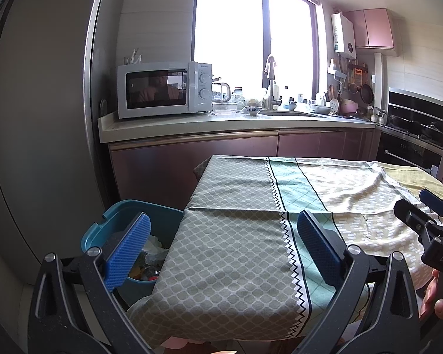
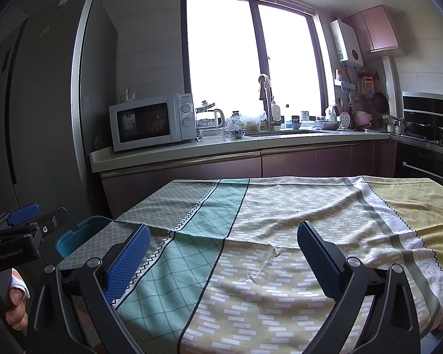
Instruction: Collect trash
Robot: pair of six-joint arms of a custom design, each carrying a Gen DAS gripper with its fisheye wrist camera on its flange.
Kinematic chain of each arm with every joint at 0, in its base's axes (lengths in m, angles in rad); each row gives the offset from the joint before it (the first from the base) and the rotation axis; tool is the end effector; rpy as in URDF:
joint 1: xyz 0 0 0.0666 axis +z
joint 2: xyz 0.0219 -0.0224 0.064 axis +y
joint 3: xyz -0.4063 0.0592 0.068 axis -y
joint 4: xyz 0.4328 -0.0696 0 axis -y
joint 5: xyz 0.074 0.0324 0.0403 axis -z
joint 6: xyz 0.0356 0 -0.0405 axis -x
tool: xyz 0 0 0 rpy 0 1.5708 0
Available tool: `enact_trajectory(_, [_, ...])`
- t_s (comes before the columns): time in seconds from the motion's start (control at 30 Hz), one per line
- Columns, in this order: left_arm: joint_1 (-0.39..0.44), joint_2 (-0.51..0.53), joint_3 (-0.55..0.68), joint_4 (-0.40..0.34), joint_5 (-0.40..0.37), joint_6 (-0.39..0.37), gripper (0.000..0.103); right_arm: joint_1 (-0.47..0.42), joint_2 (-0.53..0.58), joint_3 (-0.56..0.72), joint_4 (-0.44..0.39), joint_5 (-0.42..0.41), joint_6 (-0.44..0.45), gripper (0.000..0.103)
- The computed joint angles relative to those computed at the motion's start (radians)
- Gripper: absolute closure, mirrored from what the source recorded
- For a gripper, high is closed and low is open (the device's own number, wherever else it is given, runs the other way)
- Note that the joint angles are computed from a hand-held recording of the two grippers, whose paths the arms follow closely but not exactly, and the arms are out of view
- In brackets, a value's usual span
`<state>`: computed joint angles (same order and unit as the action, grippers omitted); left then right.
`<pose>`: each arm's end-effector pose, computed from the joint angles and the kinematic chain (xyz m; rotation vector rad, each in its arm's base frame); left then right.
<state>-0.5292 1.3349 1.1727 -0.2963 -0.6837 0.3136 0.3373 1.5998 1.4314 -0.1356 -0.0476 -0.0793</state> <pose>0.4524 -0.2390 0.4265 -0.2109 1.9117 0.1323 0.5967 0.2106 0.4292 -0.2755 1.8675 0.3306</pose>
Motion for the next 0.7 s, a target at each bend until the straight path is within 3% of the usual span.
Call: enact_trajectory(0.7, [0.011,0.005,0.011,-0.009,0.019,0.003,0.005,-0.004,0.012,0.008,-0.003,0.005,-0.007,0.007])
